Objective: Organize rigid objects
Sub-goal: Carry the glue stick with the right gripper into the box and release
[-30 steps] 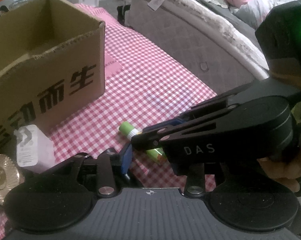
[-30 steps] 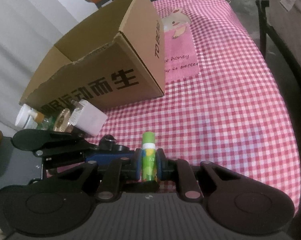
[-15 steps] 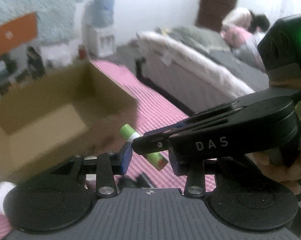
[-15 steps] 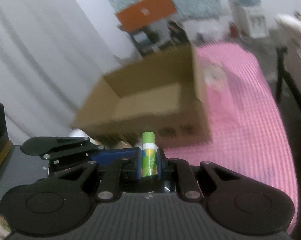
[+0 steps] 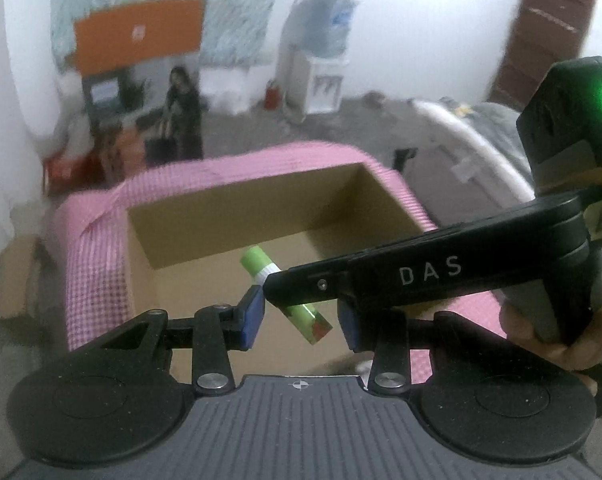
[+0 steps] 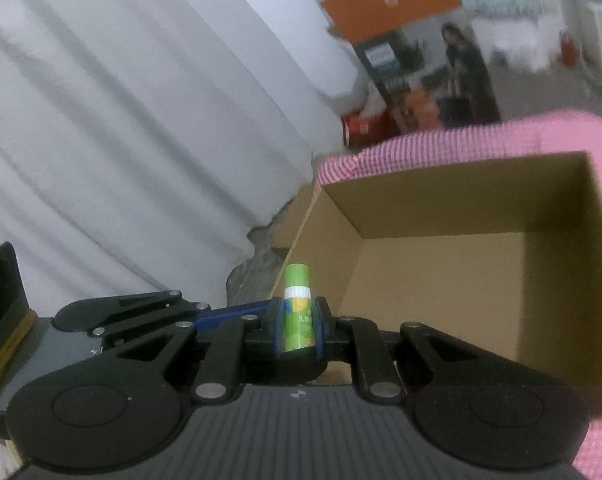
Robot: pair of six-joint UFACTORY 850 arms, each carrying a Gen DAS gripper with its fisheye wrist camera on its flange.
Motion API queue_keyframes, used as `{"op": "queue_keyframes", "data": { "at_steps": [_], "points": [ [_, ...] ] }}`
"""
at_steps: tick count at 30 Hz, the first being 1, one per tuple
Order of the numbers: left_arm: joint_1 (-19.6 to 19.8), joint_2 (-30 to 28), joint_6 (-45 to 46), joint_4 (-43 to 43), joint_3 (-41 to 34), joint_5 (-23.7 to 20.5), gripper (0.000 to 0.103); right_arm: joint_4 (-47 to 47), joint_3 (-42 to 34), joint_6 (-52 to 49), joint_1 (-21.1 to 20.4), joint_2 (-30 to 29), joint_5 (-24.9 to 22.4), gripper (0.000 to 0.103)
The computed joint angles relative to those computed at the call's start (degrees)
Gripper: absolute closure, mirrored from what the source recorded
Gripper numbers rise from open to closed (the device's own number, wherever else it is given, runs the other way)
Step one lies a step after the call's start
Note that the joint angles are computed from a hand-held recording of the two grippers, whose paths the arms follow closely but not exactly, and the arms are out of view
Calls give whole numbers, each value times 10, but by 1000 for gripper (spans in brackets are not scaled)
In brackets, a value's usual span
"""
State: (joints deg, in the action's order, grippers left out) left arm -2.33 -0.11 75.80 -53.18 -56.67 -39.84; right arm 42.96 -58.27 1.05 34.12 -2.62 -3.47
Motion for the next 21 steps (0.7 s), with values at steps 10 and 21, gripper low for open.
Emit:
{"op": "queue_keyframes", "data": {
  "at_steps": [10, 21],
  "points": [
    [-10, -120, -118, 139, -89, 57, 62, 90, -135, -48, -69, -166, -127, 87],
    [-11, -139, -130, 160, -103, 76, 51, 145, -183, -57, -87, -240, -169, 84]
  ]
}}
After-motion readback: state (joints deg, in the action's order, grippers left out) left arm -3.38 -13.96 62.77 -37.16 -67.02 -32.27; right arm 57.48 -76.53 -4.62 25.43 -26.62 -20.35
